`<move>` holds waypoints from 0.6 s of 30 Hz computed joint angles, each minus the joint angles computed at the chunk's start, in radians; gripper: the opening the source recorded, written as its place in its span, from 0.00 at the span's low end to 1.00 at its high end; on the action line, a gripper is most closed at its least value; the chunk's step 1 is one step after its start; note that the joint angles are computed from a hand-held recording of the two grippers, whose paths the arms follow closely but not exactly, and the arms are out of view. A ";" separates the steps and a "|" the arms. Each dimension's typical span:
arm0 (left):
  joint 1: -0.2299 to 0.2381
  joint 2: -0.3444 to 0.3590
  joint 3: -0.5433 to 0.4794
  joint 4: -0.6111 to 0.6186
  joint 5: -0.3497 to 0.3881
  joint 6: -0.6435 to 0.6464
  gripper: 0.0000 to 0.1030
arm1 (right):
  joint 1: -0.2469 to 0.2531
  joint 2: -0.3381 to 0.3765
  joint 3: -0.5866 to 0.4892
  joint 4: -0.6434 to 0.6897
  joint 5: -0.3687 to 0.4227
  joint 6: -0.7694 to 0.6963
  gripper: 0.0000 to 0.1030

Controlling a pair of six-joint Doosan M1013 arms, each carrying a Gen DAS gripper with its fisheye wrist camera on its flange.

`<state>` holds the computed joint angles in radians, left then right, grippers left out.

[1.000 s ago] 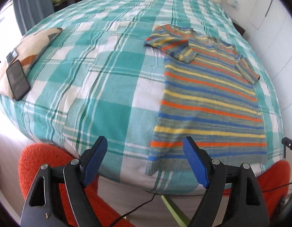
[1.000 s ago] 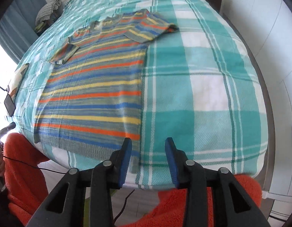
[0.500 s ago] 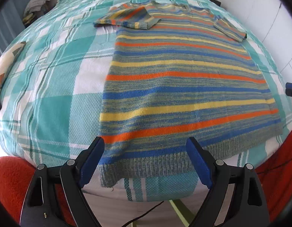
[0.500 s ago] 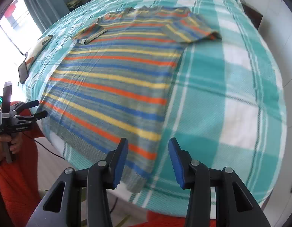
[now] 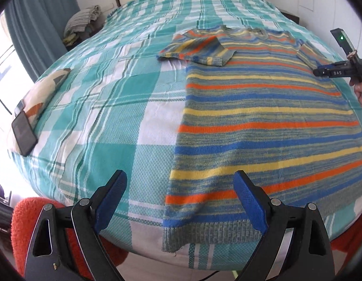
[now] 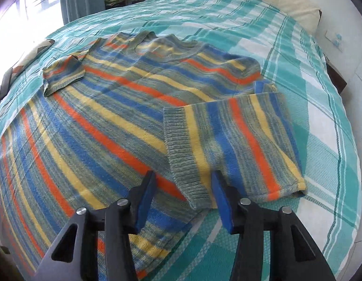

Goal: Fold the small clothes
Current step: 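Lower the hem onto the bed and open both grippers, then grasp a sleeve cuff of the sweater with the right gripper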

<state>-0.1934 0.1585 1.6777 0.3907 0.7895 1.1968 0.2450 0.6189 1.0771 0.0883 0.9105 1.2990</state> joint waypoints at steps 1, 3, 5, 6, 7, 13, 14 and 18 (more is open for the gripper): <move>-0.001 0.004 -0.004 0.000 0.013 0.004 0.90 | -0.009 -0.002 0.005 0.003 -0.021 0.047 0.08; 0.001 0.006 -0.004 -0.008 0.019 0.009 0.90 | -0.050 -0.033 0.037 0.079 -0.088 0.147 0.08; 0.006 0.006 -0.004 -0.030 0.020 0.020 0.90 | -0.106 -0.080 0.088 0.129 -0.168 0.282 0.08; 0.008 0.008 -0.006 -0.041 0.023 0.022 0.90 | -0.140 -0.103 0.114 0.158 -0.195 0.352 0.08; 0.010 0.011 -0.009 -0.053 0.026 0.025 0.90 | -0.177 -0.125 0.139 0.184 -0.211 0.427 0.08; 0.017 0.030 -0.023 -0.119 0.060 0.049 0.90 | -0.306 -0.181 0.228 0.284 -0.159 0.561 0.08; 0.016 0.030 -0.024 -0.121 0.063 0.049 0.90 | -0.313 -0.180 0.240 0.326 -0.150 0.552 0.08; 0.007 0.027 -0.020 -0.093 0.065 0.050 0.90 | -0.322 -0.183 0.301 0.455 -0.185 0.534 0.12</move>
